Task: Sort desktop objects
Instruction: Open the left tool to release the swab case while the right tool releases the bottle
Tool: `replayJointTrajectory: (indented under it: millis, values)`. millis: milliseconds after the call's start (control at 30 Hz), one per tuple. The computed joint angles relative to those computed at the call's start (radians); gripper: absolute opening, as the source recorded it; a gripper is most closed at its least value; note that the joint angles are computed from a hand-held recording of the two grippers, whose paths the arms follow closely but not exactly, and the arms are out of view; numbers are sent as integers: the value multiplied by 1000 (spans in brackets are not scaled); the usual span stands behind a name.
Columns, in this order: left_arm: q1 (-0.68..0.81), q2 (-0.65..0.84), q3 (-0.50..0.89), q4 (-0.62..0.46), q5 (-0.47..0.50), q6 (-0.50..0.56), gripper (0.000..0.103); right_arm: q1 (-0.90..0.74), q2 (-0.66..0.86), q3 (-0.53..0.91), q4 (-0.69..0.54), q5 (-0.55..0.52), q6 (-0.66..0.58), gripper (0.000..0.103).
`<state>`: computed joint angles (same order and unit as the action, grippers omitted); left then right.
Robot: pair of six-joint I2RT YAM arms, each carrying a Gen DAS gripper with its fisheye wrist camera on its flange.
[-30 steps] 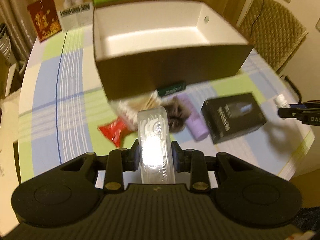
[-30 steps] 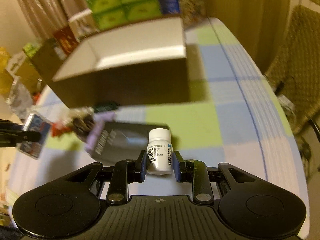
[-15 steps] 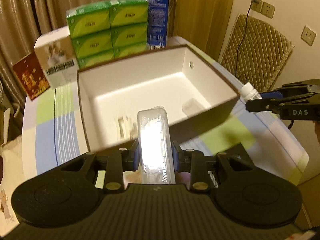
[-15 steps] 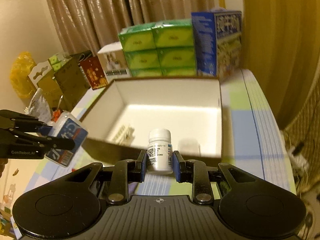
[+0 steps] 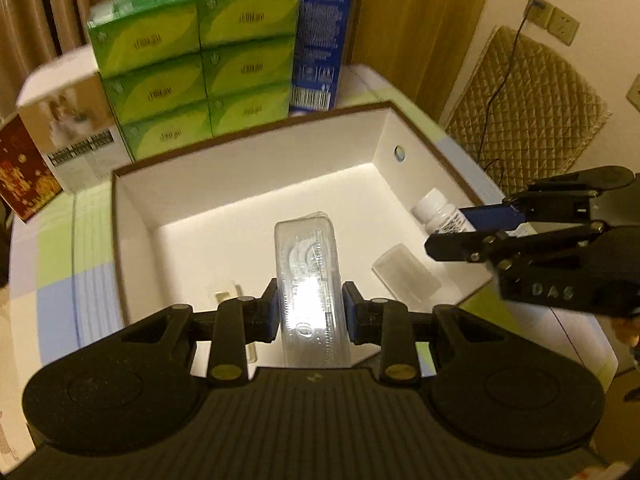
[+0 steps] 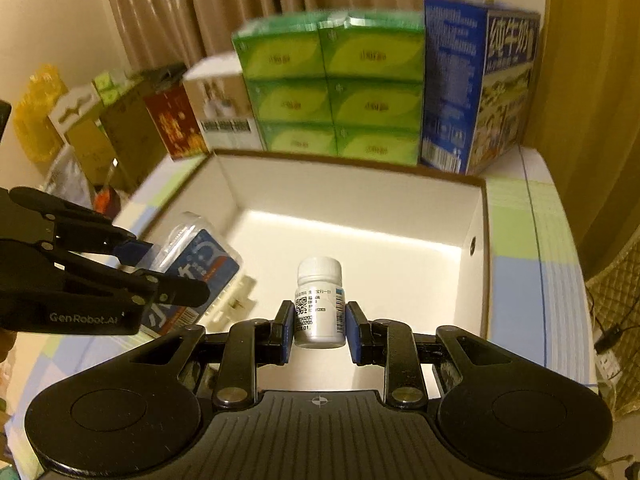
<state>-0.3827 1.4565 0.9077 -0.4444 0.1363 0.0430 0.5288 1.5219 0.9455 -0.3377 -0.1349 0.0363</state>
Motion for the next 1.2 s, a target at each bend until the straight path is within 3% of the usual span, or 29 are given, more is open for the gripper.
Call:
replayJointTrajectory:
  millis: [300, 733, 1100, 1200]
  values:
    - [-11, 239, 80, 41, -14, -28, 26, -33, 182, 78, -17, -26, -10, 24]
    - [-21, 418, 165, 31, -44, -9, 26, -25, 323, 190, -97, -48, -66, 24]
    - [-26, 443, 180, 37, -55, -9, 27, -22, 367, 221, -103, -43, -75, 24]
    - [-27, 425, 178, 40, -60, -5, 35, -21, 367, 222, -103, -44, -73, 24]
